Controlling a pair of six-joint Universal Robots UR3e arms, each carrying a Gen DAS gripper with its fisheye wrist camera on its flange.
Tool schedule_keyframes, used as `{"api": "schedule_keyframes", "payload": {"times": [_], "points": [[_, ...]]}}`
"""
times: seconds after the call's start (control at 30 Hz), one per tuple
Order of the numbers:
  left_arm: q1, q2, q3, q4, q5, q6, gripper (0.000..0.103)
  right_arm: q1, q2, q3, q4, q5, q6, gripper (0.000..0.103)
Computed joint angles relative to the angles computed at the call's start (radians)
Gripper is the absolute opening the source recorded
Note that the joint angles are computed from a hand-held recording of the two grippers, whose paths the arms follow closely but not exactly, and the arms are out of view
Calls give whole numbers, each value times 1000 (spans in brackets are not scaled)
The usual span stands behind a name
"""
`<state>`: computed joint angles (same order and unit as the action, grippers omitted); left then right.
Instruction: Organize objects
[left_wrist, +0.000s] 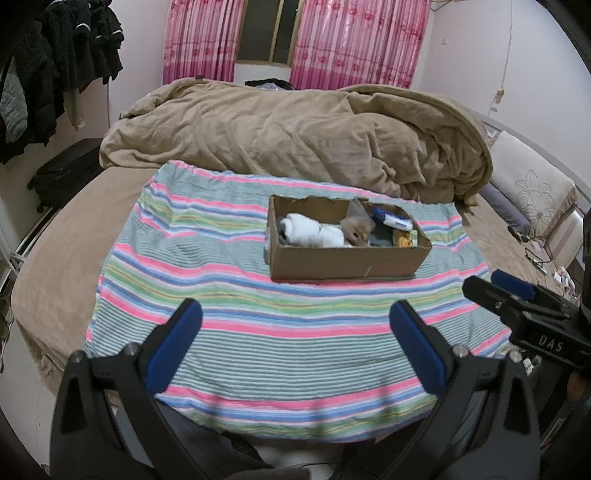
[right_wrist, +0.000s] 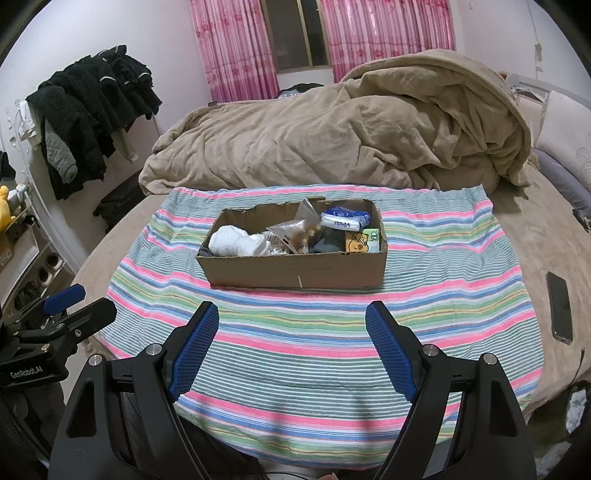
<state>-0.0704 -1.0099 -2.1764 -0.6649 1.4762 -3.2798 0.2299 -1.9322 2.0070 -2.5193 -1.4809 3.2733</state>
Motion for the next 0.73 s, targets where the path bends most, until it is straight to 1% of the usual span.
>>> {"api": "schedule_keyframes", "payload": {"times": [0.53,0.73], "points": [[-3,-10,-13,10,-2,-2,102,-4,1,4,-2,3,-2,84],[0,-38,-16,29,-6,3,102,-8,2,30,-20,8,-3,84]]}}
